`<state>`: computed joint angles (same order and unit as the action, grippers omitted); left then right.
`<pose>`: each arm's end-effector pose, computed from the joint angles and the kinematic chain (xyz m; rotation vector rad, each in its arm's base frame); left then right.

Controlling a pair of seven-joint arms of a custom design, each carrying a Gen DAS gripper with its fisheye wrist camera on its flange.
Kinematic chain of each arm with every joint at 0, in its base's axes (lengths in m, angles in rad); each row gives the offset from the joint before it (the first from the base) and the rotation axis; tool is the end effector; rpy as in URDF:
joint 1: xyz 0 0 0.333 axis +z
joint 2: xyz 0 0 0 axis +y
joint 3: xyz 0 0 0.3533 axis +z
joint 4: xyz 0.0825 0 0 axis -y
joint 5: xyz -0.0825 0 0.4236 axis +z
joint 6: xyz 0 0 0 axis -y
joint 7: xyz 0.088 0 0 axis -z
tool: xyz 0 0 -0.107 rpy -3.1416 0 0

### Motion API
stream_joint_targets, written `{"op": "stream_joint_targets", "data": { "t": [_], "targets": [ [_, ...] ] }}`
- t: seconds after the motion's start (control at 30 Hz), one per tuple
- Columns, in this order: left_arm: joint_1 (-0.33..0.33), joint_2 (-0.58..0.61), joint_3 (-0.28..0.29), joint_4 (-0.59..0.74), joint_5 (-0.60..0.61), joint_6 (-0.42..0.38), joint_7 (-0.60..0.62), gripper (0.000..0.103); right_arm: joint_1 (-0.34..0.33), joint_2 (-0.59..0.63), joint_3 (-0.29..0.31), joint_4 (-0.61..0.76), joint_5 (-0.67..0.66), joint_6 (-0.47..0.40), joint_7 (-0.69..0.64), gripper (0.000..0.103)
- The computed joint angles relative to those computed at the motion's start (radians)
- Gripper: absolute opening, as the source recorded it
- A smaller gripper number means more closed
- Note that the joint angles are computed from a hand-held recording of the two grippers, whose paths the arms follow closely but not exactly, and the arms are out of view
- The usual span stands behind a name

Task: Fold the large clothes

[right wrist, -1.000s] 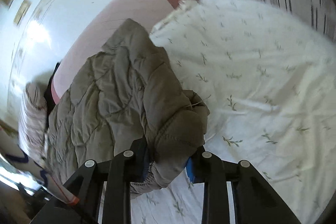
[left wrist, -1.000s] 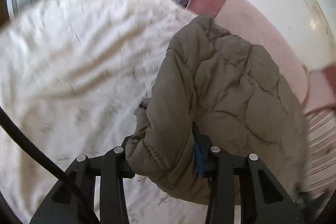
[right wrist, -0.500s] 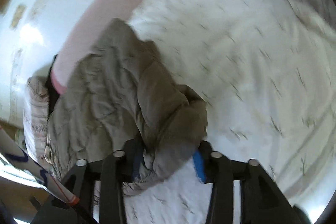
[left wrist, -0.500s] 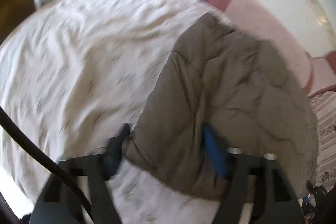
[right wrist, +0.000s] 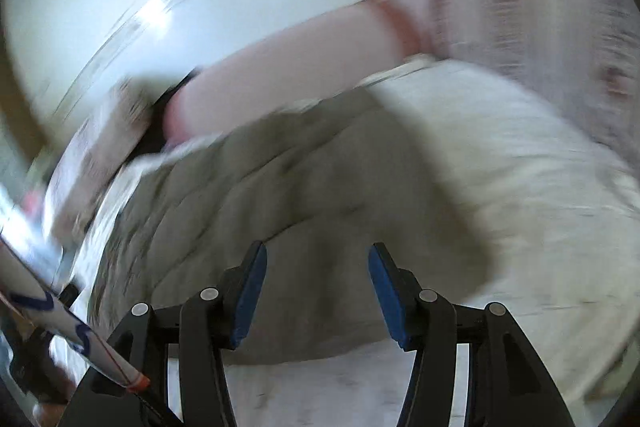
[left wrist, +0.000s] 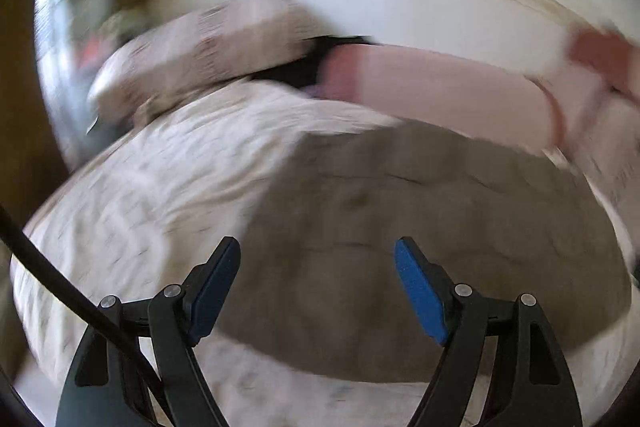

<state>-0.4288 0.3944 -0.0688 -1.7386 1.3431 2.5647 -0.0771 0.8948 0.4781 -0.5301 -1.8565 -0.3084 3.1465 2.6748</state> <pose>0.6393 -0.3579 0.4020 -1.7069 1.4999 -0.7411 0.6518 0.3340 0.3966 -1.3864 1.8231 -0.4538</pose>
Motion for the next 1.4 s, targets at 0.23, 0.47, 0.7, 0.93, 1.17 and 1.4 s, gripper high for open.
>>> {"op": "stream_joint_targets", "data": {
  "t": [0.23, 0.47, 0.7, 0.93, 1.17, 1.4],
  "targets": [
    [-0.085, 0.19, 0.014, 0.181, -0.116, -0.105, 0.246, 0.08, -0.13, 0.147, 0.184, 0.257, -0.059, -0.308, -0.118, 0.066],
    [-0.1, 0.227, 0.065, 0.203, -0.189, -0.049, 0.278, 0.082, -0.268, 0.163, 0.329, 0.286, -0.072, -0.335, -0.146, 0.071],
    [-0.108, 0.22, 0.091, 0.186, -0.197, -0.003, 0.262, 0.082, -0.248, 0.154, 0.316, 0.281, -0.16, -0.336, -0.069, 0.072],
    [-0.115, 0.184, 0.098, 0.138, -0.152, 0.015, 0.214, 0.082, -0.169, 0.068, 0.233, 0.158, -0.321, -0.259, 0.11, 0.073],
    [-0.095, 0.148, 0.078, 0.09, -0.147, 0.038, 0.171, 0.082, -0.107, 0.006, 0.151, 0.089, -0.535, -0.24, 0.365, 0.073],
    [-0.086, 0.15, 0.069, 0.09, -0.145, 0.036, 0.171, 0.086, -0.242, 0.0, 0.261, 0.095, -0.514, -0.272, 0.414, 0.068]
  ]
}}
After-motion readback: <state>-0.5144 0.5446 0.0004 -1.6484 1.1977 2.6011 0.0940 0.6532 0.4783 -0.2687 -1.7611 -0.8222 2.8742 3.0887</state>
